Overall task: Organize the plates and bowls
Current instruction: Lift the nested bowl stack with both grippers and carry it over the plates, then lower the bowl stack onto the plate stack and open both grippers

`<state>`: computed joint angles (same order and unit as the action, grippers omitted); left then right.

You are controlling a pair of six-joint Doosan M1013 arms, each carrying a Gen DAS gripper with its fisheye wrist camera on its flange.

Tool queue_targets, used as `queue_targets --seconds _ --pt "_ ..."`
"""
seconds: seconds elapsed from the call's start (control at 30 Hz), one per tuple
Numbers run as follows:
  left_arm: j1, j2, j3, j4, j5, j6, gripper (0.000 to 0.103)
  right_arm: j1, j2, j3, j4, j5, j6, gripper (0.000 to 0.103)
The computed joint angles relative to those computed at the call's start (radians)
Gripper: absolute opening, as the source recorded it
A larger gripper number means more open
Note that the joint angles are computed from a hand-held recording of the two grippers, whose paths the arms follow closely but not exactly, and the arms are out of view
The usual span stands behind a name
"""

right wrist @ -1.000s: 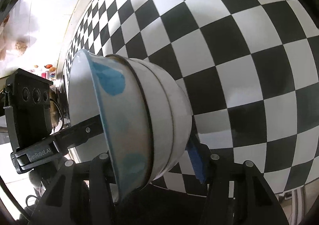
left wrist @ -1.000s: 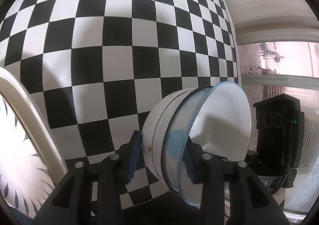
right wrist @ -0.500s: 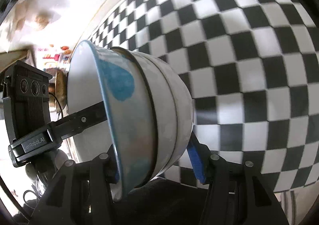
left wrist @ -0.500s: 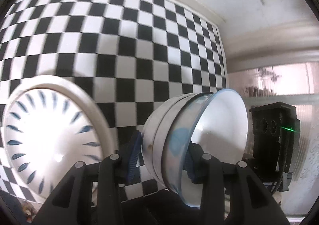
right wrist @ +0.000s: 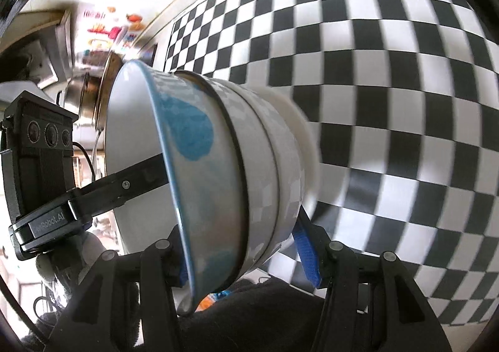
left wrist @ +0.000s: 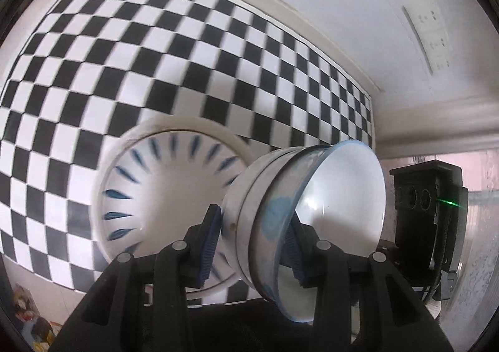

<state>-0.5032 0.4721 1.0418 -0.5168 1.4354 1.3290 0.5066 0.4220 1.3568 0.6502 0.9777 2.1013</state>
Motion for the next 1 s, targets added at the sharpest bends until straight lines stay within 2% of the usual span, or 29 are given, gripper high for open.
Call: queue_targets --seconds 0.2,0.53,1.0 --pt "0.032 -0.02 0.052 0.006 -0.021 -0.004 0.036 0.015 0.068 -0.082 -0.013 0.051 -0.014 0.056" --pt "0.06 -0.023 0.11 -0.003 -0.036 0.028 0.036 0.029 0.125 -0.142 -0.052 0.086 0.004 0.056" --pt "0.065 -0.014 0.137 -0.001 -0.03 0.022 0.036 0.033 0.149 -0.175 -0.091 0.099 0.024 0.056"
